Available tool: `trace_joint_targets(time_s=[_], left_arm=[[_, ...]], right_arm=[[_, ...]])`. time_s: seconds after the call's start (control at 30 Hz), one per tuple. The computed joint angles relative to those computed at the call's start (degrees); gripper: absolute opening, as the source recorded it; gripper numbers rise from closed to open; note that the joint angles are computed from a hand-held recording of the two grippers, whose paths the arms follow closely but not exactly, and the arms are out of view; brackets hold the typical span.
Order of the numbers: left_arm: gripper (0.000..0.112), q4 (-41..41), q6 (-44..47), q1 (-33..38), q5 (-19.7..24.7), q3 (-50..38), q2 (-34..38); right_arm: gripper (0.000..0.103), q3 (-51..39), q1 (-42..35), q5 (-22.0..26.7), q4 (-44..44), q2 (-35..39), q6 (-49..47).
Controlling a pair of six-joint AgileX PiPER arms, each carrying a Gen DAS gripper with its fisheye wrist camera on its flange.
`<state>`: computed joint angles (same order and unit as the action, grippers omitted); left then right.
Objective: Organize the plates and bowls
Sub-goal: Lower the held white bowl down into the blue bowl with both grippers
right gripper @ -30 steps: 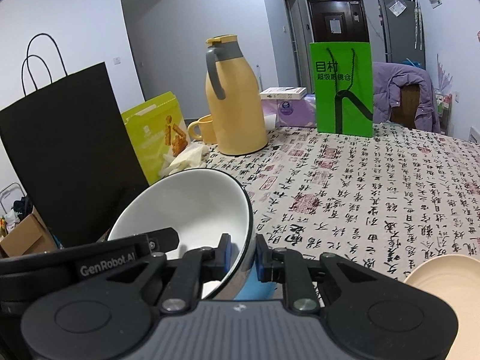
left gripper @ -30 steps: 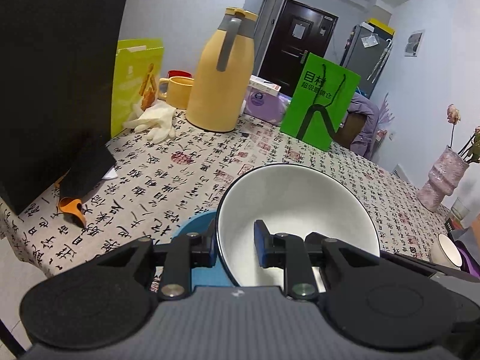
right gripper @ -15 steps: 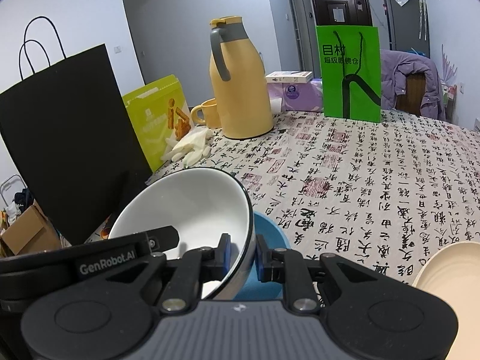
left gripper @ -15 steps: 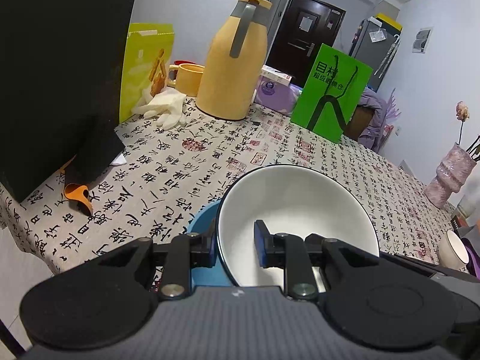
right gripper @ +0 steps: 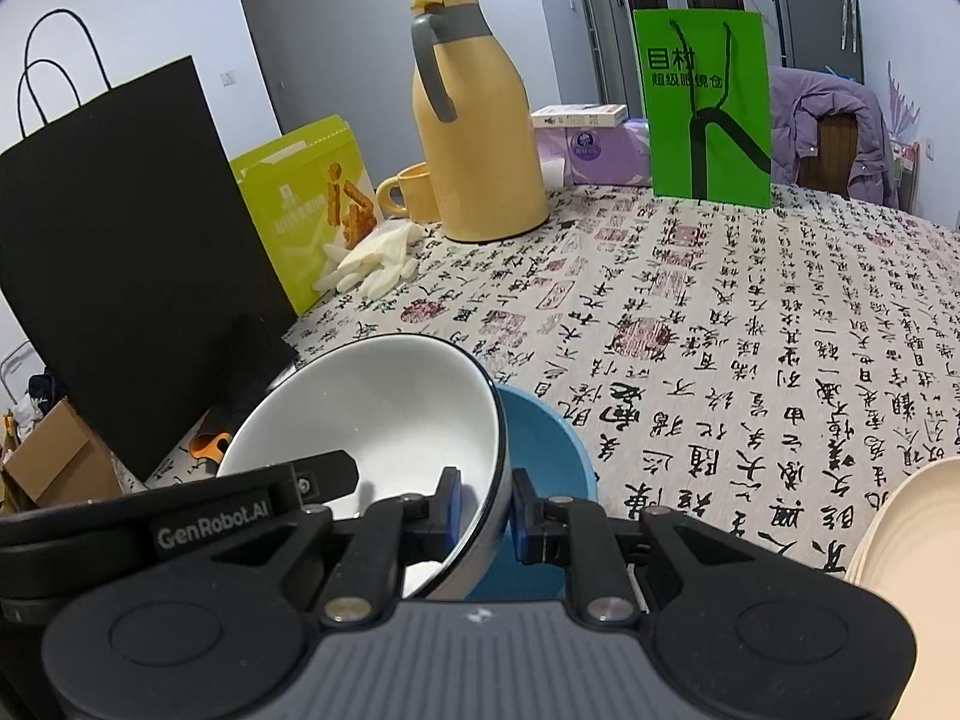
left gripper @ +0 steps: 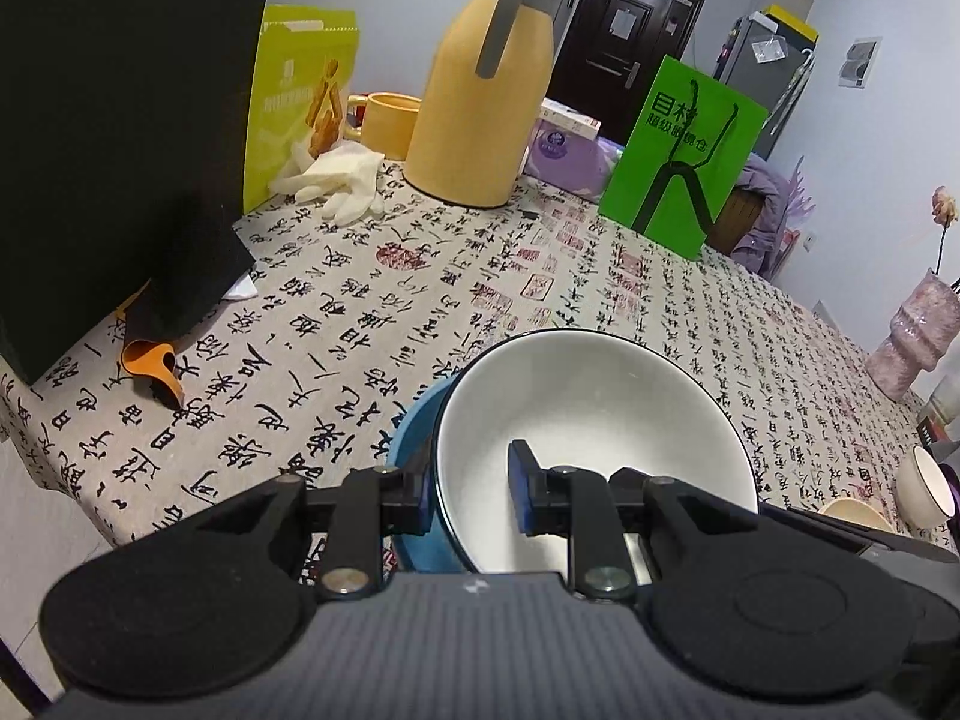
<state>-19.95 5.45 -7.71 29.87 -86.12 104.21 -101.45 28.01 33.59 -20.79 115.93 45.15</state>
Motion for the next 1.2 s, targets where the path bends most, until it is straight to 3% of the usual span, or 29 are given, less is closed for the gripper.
trace_joint_targets(time_s=[0.77,1.0,1.2], left_arm=[[0.023,-1.4,1.8,1.3,7.5,-7.2,5.0],[0.013,-1.2,1.6,1.7,7.6,-7.2,5.1],[0.013,0.0,0.4,1.6,8.7,-8.1,5.4]], right_arm=[[0.018,-4.9,-2.9,3.3,10.1,3.2,-10.5],[0.018,-5.1,-3.4,3.6,11.7,3.2,-10.9],[0.017,-7.3,-3.1,6.0,11.4,4.1,-10.9]])
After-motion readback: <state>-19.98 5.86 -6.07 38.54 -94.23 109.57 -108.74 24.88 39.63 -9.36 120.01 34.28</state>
